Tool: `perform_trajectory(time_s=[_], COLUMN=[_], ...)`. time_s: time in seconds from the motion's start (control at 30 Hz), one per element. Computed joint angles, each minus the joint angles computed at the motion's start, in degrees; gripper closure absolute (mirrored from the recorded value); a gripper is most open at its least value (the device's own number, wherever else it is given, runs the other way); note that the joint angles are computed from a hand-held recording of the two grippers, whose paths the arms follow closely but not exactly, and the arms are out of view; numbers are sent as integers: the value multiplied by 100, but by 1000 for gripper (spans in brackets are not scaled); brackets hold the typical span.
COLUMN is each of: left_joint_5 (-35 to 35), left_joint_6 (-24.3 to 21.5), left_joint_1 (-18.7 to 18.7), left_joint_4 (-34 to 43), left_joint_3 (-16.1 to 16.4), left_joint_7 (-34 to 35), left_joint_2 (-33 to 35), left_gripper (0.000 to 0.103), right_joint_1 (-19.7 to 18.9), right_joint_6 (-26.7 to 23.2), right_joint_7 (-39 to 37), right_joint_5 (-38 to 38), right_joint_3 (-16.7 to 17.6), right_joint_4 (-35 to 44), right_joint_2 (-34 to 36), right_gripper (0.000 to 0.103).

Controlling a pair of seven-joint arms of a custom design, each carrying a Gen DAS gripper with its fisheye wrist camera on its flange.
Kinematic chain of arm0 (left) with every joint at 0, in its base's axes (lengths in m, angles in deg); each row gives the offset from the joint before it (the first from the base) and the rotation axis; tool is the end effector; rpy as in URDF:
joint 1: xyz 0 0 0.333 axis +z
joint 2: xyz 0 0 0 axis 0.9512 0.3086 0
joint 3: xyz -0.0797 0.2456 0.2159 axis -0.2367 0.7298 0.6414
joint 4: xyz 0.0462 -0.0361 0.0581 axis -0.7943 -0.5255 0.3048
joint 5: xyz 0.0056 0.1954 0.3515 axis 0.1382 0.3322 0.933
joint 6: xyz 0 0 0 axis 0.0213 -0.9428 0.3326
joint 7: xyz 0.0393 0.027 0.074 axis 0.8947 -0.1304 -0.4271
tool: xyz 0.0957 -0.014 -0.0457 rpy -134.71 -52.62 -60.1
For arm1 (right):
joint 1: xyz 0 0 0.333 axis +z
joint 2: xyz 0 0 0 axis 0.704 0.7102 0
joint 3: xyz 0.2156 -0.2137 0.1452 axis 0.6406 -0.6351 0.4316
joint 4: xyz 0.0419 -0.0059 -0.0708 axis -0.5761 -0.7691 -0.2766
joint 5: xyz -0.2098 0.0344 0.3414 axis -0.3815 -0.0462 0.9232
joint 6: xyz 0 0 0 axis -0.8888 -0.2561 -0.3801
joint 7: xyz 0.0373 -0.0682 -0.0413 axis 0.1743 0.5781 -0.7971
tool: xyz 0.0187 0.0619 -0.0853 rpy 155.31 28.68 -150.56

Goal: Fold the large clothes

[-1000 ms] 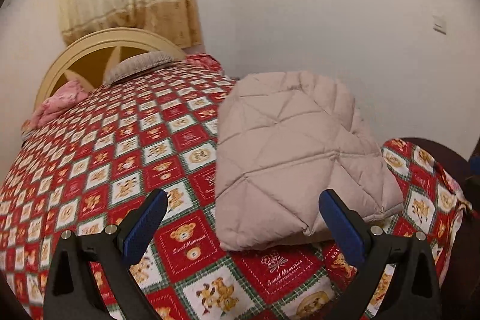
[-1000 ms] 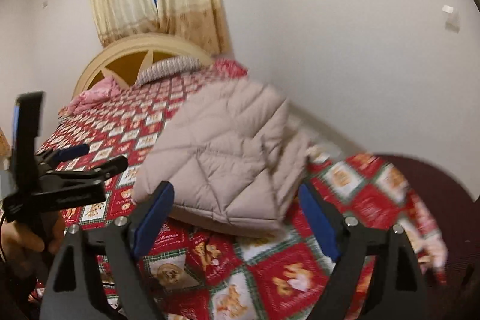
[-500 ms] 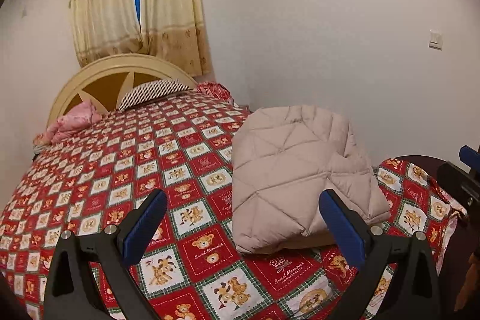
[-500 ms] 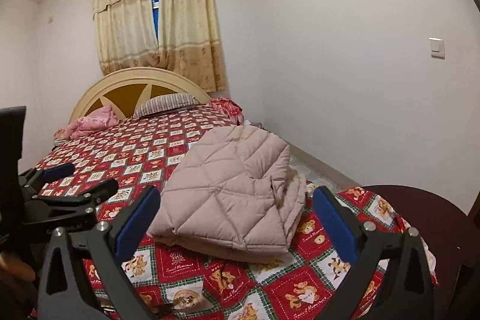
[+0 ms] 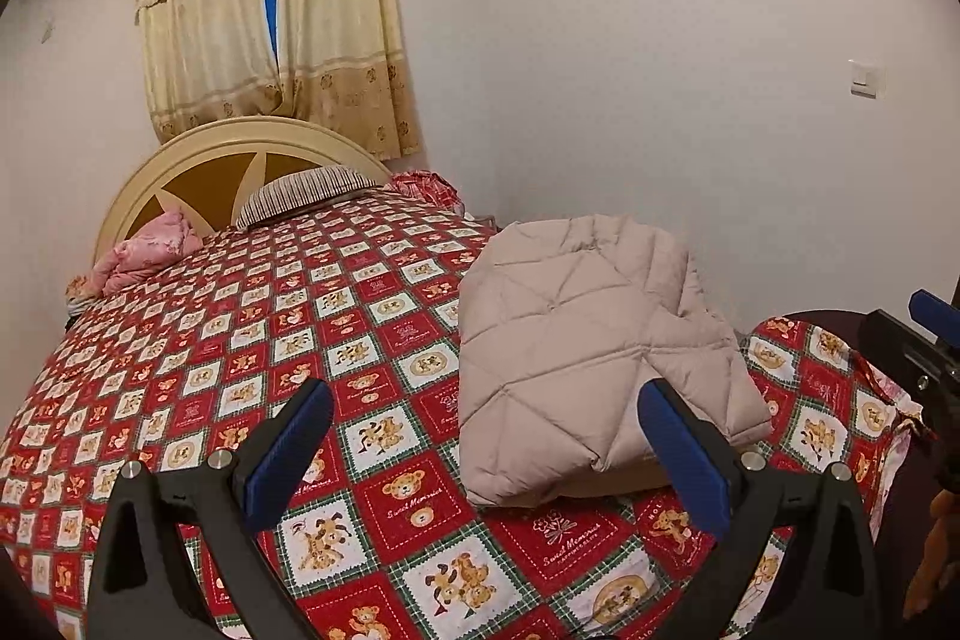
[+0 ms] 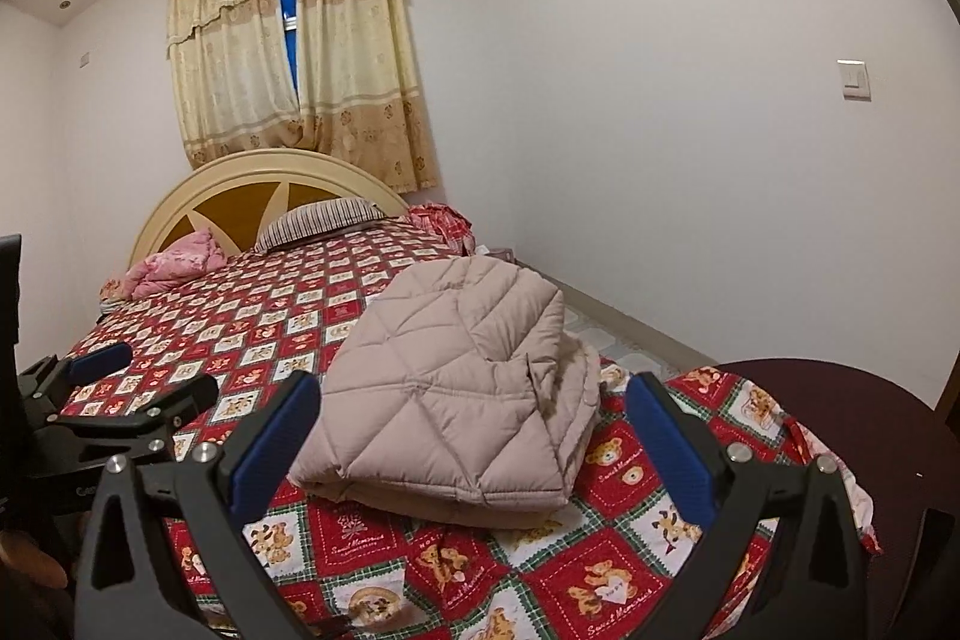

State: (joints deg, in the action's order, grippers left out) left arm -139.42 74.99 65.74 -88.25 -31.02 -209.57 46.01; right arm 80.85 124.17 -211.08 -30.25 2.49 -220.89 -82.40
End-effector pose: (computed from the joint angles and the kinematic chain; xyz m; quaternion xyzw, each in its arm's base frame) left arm 0.5465 -0.1219 0.4790 -0.2285 0.8257 -0.4766 0.1971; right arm 0.2969 0.2814 0.4474 -0.2168 0.7571 -0.5547 0.2685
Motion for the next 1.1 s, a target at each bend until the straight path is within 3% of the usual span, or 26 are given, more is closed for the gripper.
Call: perform_trajectory(time_s=[0.33,1.1], left_joint_5=[7,127], left_joint_6=[210,230], left_joint_1=[-40,-34], left_joint_4=[4,41], left_joint_3=[-39,-41], left_joint_7=[54,-115], left_joint_2=[25,75], left_gripper=[1,1], right_joint_1=[-21,-37], right_joint_6=[78,133], right_joint_7=[-29,-15], right_joint_5=[23,29], right_joint_3=[-30,-33], right_joint_4=[-23,-60], right_joint_2=[6,-25], right_gripper=[0,0])
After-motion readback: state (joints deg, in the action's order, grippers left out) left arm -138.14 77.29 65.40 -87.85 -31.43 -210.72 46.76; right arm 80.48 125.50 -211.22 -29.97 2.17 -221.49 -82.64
